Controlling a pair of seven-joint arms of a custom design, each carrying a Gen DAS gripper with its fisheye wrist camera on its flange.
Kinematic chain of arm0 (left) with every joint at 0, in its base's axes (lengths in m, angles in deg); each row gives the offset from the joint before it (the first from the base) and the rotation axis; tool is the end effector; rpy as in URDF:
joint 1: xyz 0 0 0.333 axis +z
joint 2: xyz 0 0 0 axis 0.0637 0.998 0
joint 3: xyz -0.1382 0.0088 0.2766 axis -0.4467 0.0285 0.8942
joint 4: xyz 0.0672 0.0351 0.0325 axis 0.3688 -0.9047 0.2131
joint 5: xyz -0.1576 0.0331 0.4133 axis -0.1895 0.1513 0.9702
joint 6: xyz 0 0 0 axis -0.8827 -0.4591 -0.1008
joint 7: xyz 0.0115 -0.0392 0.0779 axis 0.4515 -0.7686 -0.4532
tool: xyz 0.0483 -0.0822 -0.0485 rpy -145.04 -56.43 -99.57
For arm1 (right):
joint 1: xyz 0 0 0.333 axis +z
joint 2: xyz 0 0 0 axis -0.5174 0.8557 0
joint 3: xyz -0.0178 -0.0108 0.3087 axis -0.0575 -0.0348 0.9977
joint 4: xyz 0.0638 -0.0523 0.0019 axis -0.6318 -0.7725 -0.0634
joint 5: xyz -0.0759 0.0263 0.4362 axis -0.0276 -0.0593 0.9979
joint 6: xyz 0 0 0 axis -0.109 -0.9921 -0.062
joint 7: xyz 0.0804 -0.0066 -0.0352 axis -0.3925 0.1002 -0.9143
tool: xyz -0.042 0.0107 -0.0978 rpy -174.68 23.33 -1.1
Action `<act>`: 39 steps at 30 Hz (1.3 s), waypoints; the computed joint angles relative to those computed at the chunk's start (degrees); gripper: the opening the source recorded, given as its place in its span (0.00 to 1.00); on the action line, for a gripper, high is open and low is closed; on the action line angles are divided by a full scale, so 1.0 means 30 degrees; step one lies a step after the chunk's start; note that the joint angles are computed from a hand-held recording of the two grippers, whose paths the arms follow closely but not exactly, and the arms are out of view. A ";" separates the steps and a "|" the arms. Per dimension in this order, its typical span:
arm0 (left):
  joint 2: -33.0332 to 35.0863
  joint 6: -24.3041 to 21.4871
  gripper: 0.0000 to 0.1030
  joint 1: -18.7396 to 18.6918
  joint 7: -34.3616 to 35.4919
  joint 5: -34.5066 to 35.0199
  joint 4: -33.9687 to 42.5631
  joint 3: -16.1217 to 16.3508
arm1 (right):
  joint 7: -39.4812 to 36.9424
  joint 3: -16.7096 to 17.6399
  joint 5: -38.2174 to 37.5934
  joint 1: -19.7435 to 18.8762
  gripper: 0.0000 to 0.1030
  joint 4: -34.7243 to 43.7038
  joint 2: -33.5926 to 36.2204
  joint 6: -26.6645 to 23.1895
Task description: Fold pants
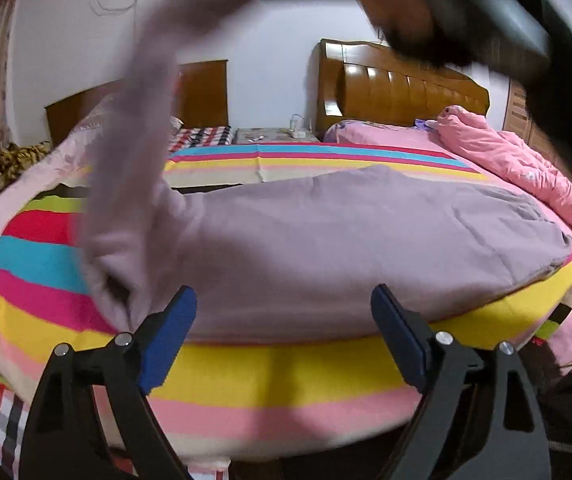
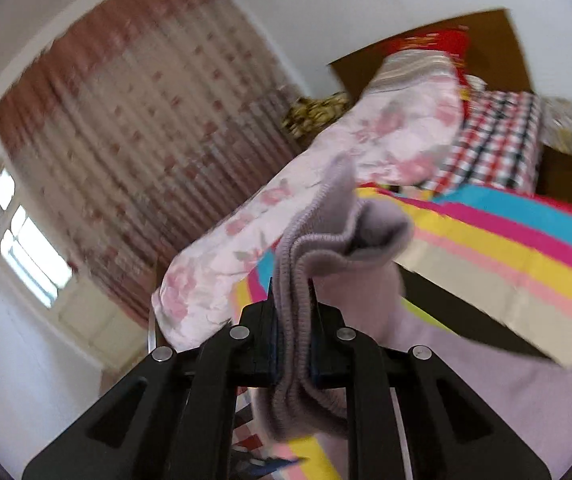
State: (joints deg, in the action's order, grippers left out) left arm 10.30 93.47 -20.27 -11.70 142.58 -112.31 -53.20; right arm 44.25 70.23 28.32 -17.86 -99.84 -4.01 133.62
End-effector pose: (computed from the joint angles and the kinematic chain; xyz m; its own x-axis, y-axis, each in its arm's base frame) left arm 0.3569 -0.4309 0.4928 -0.0472 -0.9980 0.0414 -0.5699 -0.0071 -0.8217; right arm 0.5651 0.1965 0.6577 0.7817 -0.3606 -0.5089 -0.6168 -0.3257 -0.7166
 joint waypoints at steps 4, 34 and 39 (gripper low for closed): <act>-0.0307 0.1684 0.86 0.0922 -0.0688 -0.0438 -0.1009 0.1119 | 0.0902 0.0961 -0.1665 0.0809 0.14 0.1343 0.0385 0.0232; -0.2572 0.2408 0.89 0.0918 0.1291 -0.4490 -0.3744 0.1064 | -0.1050 -0.2493 0.0207 -0.3837 0.15 -0.8781 -0.0598 0.0678; -0.3801 0.2610 0.91 0.0966 0.0069 -0.4014 -0.4184 0.0345 | -0.1296 -0.2096 0.0032 -0.4042 0.15 -0.9006 -0.0928 0.1108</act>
State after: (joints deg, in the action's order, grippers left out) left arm -1.11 101.30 -17.37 -11.49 130.54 -124.86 -52.17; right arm 40.36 63.94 28.41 -29.98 -126.85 -6.79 136.94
